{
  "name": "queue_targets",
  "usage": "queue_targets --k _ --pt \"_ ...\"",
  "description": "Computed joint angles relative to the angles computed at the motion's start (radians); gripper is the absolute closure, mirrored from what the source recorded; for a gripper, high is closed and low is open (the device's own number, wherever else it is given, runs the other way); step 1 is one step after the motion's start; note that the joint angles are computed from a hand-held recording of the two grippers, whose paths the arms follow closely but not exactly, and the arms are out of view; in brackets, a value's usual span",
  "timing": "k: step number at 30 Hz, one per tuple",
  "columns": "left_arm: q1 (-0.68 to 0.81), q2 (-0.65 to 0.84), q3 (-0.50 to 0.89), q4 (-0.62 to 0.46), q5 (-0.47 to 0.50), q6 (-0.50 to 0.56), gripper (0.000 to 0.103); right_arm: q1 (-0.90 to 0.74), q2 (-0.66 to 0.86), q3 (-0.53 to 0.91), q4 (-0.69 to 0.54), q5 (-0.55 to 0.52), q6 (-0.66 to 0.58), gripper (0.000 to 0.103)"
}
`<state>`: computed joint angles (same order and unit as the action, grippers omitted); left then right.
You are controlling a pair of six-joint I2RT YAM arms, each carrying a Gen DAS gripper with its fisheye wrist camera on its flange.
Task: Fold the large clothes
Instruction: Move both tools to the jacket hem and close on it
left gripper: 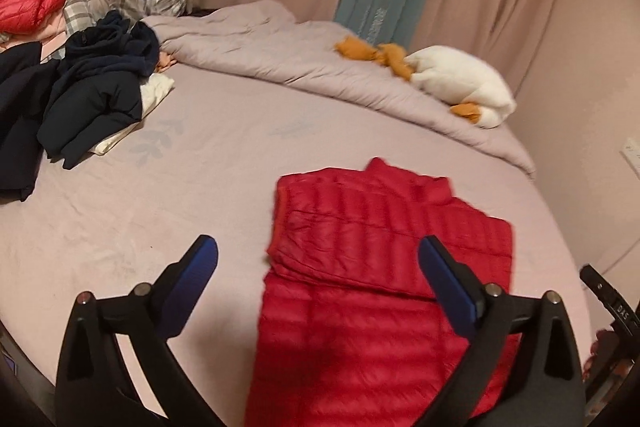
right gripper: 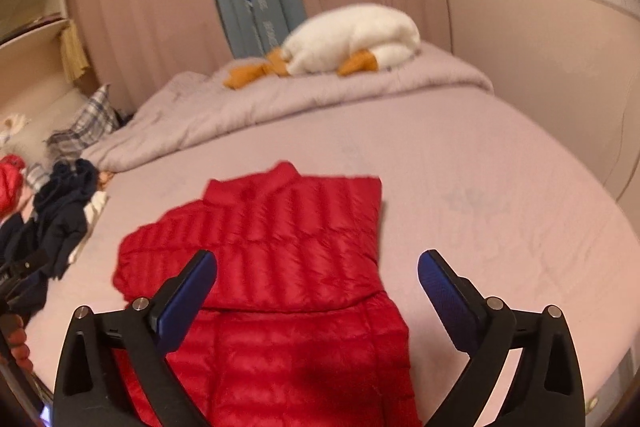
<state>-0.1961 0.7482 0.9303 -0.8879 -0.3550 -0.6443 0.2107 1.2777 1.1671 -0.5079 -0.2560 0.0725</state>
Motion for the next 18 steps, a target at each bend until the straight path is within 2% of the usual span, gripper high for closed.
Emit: queue_targets --k 5,10,13,16,18 --pt "-0.273 -0.054 0.052 -0.138 -0.194 -0.154 0.0 0.007 -0.155 -0.05 0.009 -0.043 -0.039 0.001" --pt "-0.481 -0.08 0.044 -0.271 -0.29 -0.34 0.0 -0.007 -0.257 -0.109 0.016 -0.103 -0.058 0.001" --pt "-0.626 -0.067 0.018 -0.379 -0.352 -0.527 0.0 -0.014 -0.296 -0.157 0.023 -0.118 -0.062 0.001" --pt "-0.715 -0.083 -0.026 -0.435 -0.36 -0.664 0.0 -0.028 -0.33 -0.214 0.013 -0.132 -0.069 0.001" --pt "-0.824 -0.1 -0.057 -0.483 -0.39 -0.789 0.0 -0.035 -0.354 -0.239 -0.012 -0.137 -0.076 0.001"
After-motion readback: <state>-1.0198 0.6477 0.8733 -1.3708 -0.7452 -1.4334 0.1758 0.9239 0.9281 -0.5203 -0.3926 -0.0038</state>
